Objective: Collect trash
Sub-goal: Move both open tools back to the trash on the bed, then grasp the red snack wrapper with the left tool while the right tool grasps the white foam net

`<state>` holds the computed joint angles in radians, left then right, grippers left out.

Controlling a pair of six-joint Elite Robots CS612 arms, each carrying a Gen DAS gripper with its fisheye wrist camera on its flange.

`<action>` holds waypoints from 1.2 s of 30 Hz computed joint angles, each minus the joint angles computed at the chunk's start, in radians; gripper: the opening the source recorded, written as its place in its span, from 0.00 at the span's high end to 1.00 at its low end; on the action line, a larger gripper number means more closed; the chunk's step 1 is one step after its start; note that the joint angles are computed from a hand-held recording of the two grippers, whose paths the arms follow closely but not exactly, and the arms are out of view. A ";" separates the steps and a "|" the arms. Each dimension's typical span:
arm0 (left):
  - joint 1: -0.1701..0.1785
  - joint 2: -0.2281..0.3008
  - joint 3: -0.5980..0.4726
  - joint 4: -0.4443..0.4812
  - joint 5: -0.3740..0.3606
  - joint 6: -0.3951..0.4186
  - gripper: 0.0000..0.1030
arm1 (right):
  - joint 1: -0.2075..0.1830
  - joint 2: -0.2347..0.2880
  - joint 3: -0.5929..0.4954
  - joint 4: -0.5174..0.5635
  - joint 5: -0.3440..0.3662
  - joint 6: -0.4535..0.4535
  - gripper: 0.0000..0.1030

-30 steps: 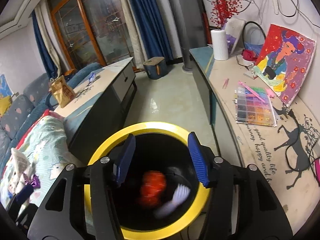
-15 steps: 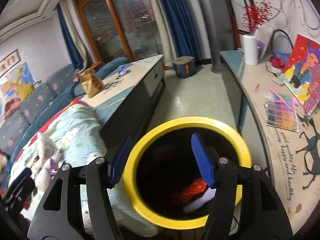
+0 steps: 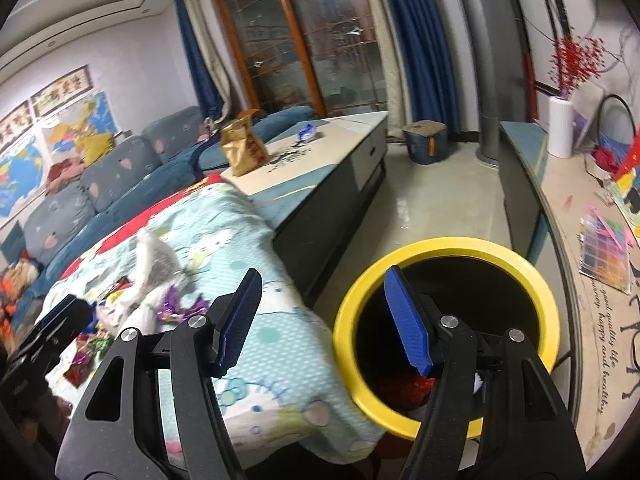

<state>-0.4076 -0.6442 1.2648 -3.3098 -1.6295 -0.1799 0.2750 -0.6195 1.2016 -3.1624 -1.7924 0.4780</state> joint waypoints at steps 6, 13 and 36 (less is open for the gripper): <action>0.012 -0.007 0.014 -0.016 0.028 -0.022 0.08 | 0.015 0.011 -0.028 0.007 0.050 -0.052 0.45; 0.025 -0.013 0.027 -0.028 0.061 -0.045 0.08 | 0.035 0.029 -0.069 0.030 0.088 -0.101 0.45; 0.078 -0.038 0.077 -0.042 0.164 -0.141 0.08 | 0.081 0.112 -0.245 0.149 0.179 -0.221 0.45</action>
